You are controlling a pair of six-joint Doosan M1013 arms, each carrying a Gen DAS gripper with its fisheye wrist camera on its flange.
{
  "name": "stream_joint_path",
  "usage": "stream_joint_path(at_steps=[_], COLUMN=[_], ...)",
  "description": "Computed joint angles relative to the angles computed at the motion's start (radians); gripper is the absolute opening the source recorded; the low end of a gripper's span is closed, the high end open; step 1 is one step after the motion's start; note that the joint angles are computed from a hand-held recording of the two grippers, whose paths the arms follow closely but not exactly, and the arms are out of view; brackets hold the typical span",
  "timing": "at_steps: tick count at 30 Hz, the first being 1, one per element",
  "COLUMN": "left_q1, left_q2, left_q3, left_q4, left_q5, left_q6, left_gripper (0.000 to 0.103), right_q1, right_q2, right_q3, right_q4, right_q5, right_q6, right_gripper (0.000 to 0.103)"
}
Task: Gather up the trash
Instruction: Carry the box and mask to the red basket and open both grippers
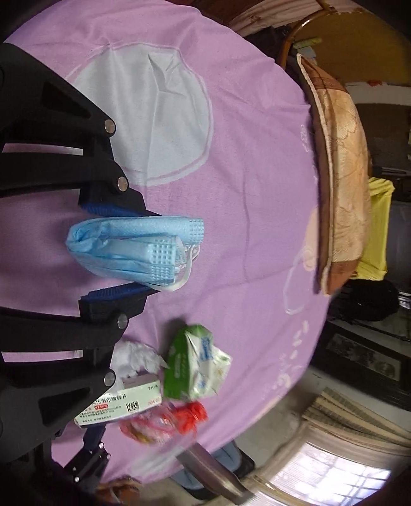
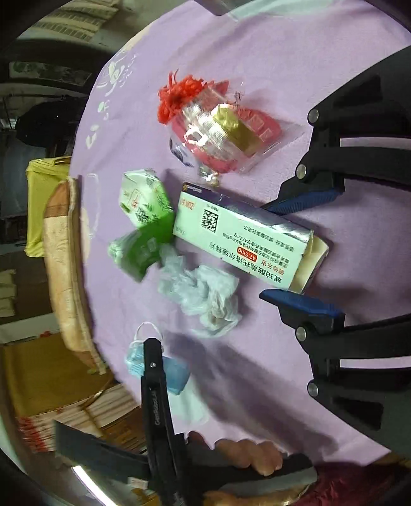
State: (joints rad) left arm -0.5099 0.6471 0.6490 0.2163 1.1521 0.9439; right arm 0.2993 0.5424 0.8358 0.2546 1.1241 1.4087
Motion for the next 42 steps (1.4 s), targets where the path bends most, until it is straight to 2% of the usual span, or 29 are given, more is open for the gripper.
stream_joint_path(at_steps=[2, 6, 12, 19, 28, 35, 39, 42], left_q1=[0.002, -0.002, -0.032, -0.107, -0.206, -0.267, -0.301, -0.325], left_q2=[-0.029, -0.072, -0.119, -0.151, -0.150, -0.114, -0.067, -0.014], left_q3=[0.039, 0.102, 0.177, 0.213, 0.185, 0.116, 0.038, -0.048], left_q4=[-0.026, -0.092, -0.169, -0.155, -0.184, -0.265, -0.312, -0.346], left_q5=[-0.064, -0.165, -0.237, -0.245, -0.263, -0.259, -0.216, -0.156], left_q6=[0.008, 0.051, 0.109, 0.161, 0.259, 0.370, 0.438, 0.484], left_gripper=[0.037, 0.037, 0.037, 0.037, 0.037, 0.037, 0.037, 0.037], right_q1=[-0.007, -0.037, -0.082, -0.138, -0.226, -0.305, -0.357, -0.406], right_q2=[-0.053, -0.134, -0.256, -0.386, -0.562, -0.688, -0.741, -0.766], right_q3=[0.070, 0.170, 0.312, 0.462, 0.651, 0.782, 0.850, 0.895], right_q4=[0.014, 0.109, 0.149, 0.150, 0.134, 0.026, -0.008, -0.011], right_q5=[-0.080, -0.149, -0.237, -0.320, -0.387, -0.398, -0.400, -0.393], right_q6=[-0.022, -0.075, -0.085, -0.063, -0.034, 0.079, 0.135, 0.166], right_gripper=[0.046, 0.047, 0.047, 0.047, 0.047, 0.047, 0.047, 0.047])
